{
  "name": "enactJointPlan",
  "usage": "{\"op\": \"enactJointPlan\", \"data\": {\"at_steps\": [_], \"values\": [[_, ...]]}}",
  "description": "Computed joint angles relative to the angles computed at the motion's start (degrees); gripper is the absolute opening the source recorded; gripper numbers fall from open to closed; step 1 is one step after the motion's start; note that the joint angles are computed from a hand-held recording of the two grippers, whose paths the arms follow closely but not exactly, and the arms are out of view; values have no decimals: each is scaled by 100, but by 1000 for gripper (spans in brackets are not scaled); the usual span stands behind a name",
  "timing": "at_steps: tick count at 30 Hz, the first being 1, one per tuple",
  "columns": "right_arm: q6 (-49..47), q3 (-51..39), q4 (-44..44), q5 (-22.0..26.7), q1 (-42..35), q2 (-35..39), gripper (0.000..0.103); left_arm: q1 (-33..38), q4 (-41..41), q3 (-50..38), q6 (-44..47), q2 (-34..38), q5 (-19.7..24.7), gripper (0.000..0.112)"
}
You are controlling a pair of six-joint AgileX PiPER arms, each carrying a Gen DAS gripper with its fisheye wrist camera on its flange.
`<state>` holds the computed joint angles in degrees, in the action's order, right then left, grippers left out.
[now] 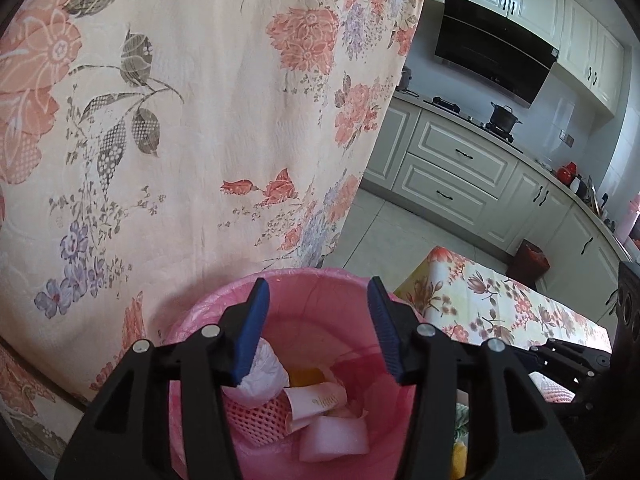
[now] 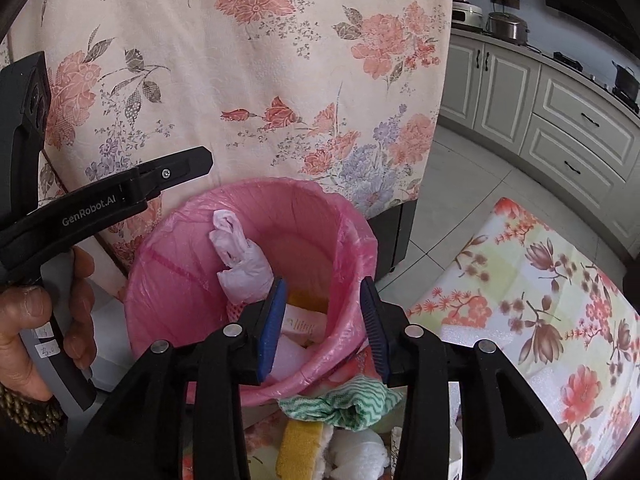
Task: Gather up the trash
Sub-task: 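Grasp the white paper strip on the table with the right gripper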
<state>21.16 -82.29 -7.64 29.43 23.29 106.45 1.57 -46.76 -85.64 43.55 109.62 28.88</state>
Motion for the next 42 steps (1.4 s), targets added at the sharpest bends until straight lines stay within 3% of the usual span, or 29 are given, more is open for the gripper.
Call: {"op": "enactJointPlan", "data": {"at_steps": [18, 27, 35, 42], "values": [[1913, 2687, -1654, -599, -481, -2028, 56, -337, -505, 1224, 488, -996, -147, 52], [2140, 3888, -1697, -823, -815, -2845, 58, -903, -460, 1657, 395, -1306, -272, 52], [3097, 4557, -2068, -1120, -462, -2988, 59, -1295, -490, 1968, 447, -1511, -373, 52], [4786, 4530, -2929, -1000, 353, -2553, 65, -1317, -768, 2234, 757, -1665, -336, 53]]}}
